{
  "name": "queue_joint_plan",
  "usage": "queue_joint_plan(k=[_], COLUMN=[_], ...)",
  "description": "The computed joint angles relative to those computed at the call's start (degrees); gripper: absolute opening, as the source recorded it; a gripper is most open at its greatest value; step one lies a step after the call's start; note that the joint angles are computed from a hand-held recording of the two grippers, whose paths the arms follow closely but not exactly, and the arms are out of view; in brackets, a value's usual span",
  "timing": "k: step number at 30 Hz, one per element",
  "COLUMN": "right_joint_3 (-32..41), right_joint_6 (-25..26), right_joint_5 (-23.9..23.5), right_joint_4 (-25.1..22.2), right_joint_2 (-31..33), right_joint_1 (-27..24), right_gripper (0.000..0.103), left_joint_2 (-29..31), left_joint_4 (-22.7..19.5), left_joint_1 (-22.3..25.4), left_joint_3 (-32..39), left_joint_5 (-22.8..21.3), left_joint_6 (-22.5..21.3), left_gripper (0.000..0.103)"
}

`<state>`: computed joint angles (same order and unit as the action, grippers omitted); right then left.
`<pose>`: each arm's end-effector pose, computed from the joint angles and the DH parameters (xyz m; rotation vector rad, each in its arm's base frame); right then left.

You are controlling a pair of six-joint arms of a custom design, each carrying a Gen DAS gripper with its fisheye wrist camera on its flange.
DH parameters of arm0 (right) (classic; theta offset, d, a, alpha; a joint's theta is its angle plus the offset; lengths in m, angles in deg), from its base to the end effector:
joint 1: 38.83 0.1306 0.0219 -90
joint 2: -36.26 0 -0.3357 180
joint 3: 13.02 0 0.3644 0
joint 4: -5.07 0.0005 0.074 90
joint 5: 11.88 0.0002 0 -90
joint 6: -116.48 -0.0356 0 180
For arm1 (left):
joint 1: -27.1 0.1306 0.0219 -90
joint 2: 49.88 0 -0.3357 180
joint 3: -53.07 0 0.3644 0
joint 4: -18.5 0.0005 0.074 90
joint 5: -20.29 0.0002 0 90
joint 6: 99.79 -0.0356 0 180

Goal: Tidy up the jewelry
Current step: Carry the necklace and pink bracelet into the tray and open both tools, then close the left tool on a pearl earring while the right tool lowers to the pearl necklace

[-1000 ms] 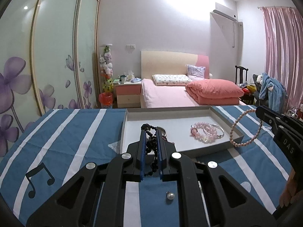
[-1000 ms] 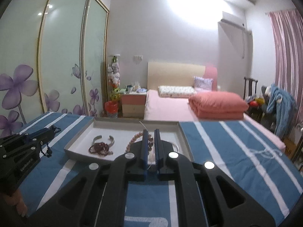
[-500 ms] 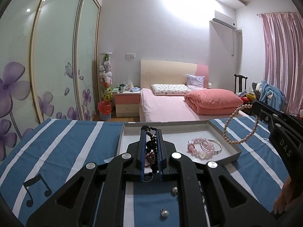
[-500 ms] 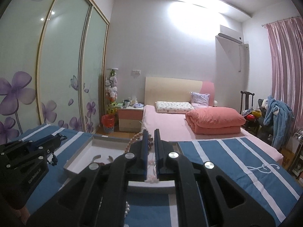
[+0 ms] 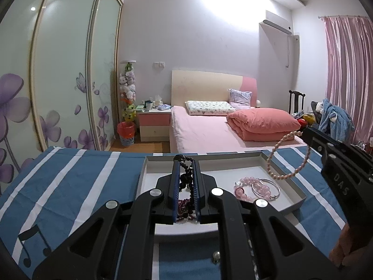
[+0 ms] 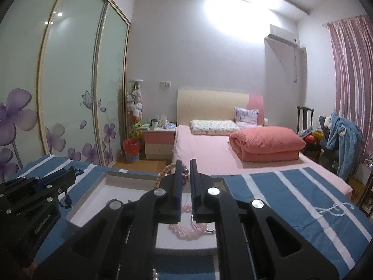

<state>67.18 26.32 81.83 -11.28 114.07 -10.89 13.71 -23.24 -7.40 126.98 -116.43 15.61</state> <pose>0.3735 0.1949 0.4473 -0.3928 1.7806 0.2887 0.2740 -0.1574 0.4451 -0.3058 1.9161 0.1776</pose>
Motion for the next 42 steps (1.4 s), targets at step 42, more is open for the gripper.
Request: queue_joint_plan(k=[42], right_joint_3=[4.0], right_joint_6=[-1.0], right_joint_5=[-17.9], right_joint_4=[-26.3], right_joint_2=[6.5], right_joint_1=[-4.1], right_gripper=[0.026], left_joint_2=[-5.3], left_joint_4=[-12.8], left_joint_1=[4.4], left_joint_3=[-2.9], left_joint_5=[14.0], left_joint_6=[7.5], left_gripper=[0.035])
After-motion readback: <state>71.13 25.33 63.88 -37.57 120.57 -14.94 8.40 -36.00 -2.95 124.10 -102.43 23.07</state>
